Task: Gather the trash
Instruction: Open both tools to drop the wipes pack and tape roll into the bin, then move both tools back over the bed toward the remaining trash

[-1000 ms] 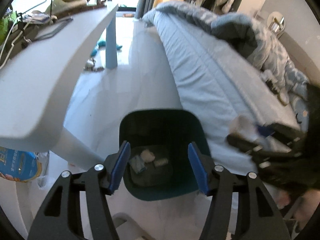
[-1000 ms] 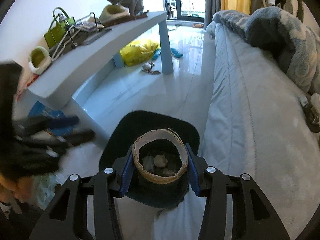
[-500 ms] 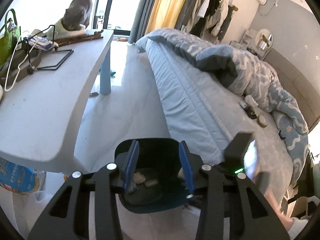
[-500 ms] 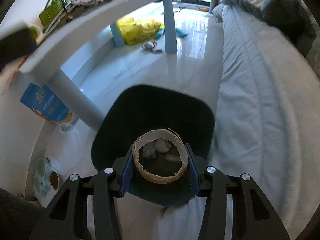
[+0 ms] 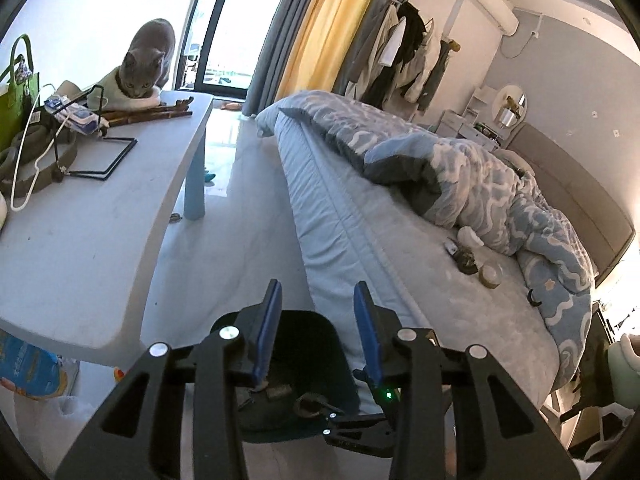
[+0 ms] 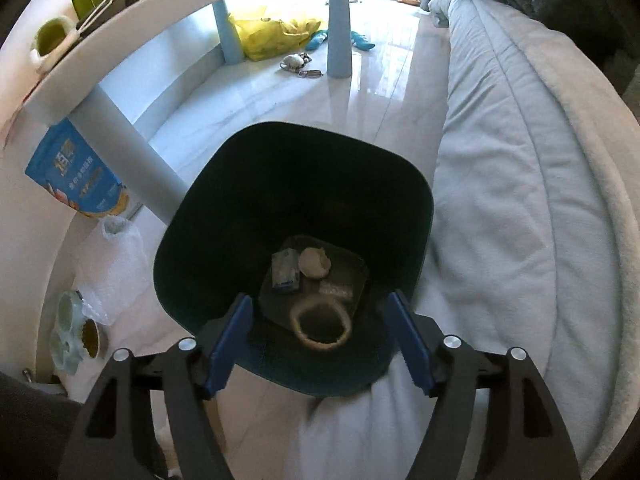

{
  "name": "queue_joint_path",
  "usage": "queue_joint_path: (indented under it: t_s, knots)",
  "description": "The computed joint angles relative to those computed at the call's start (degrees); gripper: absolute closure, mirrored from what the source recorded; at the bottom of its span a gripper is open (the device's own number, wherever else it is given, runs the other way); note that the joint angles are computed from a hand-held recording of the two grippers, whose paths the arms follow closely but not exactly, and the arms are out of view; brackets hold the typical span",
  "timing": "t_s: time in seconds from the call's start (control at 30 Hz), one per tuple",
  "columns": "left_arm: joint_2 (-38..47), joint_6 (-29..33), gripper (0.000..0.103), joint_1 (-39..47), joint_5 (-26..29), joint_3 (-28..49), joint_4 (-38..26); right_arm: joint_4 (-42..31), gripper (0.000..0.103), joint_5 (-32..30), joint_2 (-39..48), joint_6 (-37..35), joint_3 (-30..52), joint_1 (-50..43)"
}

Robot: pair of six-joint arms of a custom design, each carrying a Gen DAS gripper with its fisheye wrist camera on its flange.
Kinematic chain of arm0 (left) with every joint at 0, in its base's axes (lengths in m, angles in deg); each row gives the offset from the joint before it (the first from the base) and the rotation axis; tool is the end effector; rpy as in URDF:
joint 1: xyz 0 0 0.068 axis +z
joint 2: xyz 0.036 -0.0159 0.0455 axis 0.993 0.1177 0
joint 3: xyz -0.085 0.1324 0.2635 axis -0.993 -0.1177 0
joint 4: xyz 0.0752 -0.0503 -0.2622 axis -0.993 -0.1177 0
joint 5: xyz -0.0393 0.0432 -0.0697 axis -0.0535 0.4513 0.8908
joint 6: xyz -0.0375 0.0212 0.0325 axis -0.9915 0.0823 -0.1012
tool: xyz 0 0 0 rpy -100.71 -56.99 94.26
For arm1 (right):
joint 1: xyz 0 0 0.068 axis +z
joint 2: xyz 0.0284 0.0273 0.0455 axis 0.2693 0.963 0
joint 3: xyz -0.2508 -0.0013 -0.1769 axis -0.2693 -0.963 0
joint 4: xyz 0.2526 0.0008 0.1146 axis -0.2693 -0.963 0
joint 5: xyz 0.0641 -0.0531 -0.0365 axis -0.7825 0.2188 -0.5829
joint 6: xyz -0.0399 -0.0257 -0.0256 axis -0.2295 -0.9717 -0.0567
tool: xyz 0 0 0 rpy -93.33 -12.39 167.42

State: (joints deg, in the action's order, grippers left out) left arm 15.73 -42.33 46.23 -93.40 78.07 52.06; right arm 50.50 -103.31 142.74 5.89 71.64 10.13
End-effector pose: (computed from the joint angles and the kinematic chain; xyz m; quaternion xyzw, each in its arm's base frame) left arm 0.2450 -0.1724 0.2683 -0.0553 0.8923 -0.1538 0.4208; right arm 0.3196 -0.0201 0.1032 -0.3277 0.9239 0.0840 0.1787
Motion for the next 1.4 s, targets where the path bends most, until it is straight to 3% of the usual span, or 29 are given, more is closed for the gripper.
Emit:
queue_joint_path:
  t_s: [0.7, 1.4]
  knots:
    - [8.24, 1.12, 0.064, -6.97, -7.67, 11.97, -1.56, -17.73, 0.032, -15.93, -10.8, -10.27, 7.15, -12.7]
    - [28.17, 2.65, 0.061, -13.79, -4.01, 32.52, -4.12, -25.54, 0.032, -21.53, -0.78, -16.82, 25.51, -31.04]
